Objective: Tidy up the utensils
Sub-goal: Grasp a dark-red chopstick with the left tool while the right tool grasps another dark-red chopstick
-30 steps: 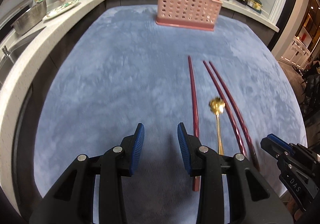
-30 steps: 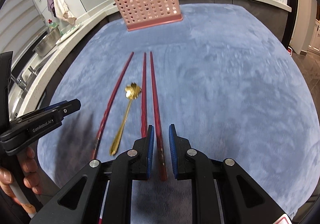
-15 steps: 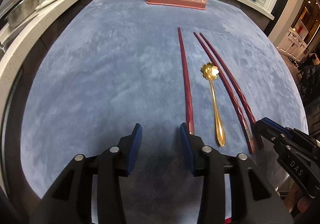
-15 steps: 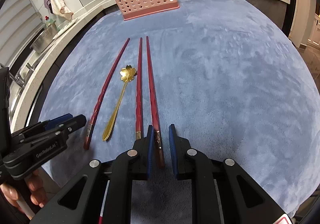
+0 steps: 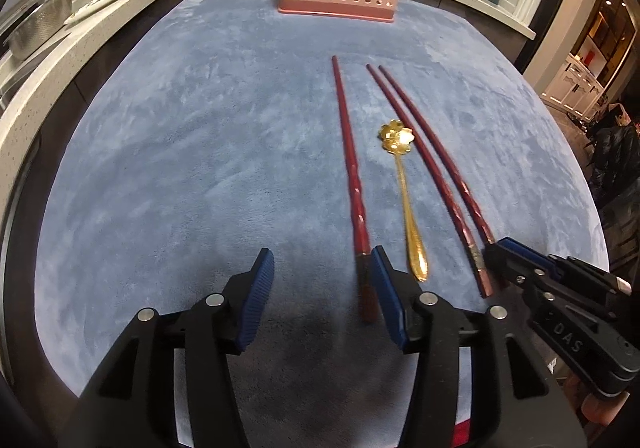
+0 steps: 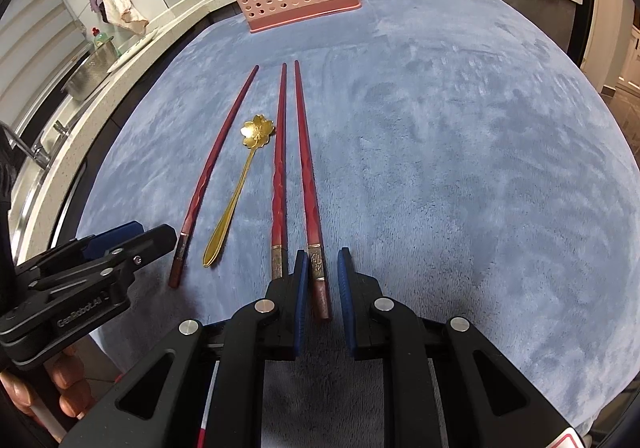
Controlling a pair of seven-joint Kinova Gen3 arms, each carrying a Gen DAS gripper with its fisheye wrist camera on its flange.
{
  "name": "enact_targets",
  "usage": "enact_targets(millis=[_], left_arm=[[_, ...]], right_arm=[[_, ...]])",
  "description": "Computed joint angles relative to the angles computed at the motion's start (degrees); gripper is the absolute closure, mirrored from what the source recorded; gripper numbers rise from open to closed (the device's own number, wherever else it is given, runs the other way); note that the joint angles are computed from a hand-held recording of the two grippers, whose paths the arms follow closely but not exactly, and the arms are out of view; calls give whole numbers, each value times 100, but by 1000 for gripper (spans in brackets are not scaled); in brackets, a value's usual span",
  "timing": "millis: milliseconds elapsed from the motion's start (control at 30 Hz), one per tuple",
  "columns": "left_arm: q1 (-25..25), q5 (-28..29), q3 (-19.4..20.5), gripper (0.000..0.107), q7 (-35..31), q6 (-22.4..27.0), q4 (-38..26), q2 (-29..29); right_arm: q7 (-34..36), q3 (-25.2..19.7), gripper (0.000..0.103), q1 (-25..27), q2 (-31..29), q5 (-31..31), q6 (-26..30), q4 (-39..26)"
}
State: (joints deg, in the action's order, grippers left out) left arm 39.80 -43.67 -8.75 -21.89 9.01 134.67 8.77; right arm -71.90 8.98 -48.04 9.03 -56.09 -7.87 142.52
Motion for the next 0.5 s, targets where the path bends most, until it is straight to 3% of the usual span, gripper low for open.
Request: enact_targets(millis=[167,367,500], left_arm=[[-45,155,158,58,-176,20,-43,109],[184,258,-88,59,-300,4,-56,225],[474,176,-361,66,-216,20,-63,263]], right_arm=[[273,105,88,-178,22,-292,-53,4],[501,-35,89,-76,31,-528,-97,-6],[605,-133,89,9,27,-631,-114,-7]])
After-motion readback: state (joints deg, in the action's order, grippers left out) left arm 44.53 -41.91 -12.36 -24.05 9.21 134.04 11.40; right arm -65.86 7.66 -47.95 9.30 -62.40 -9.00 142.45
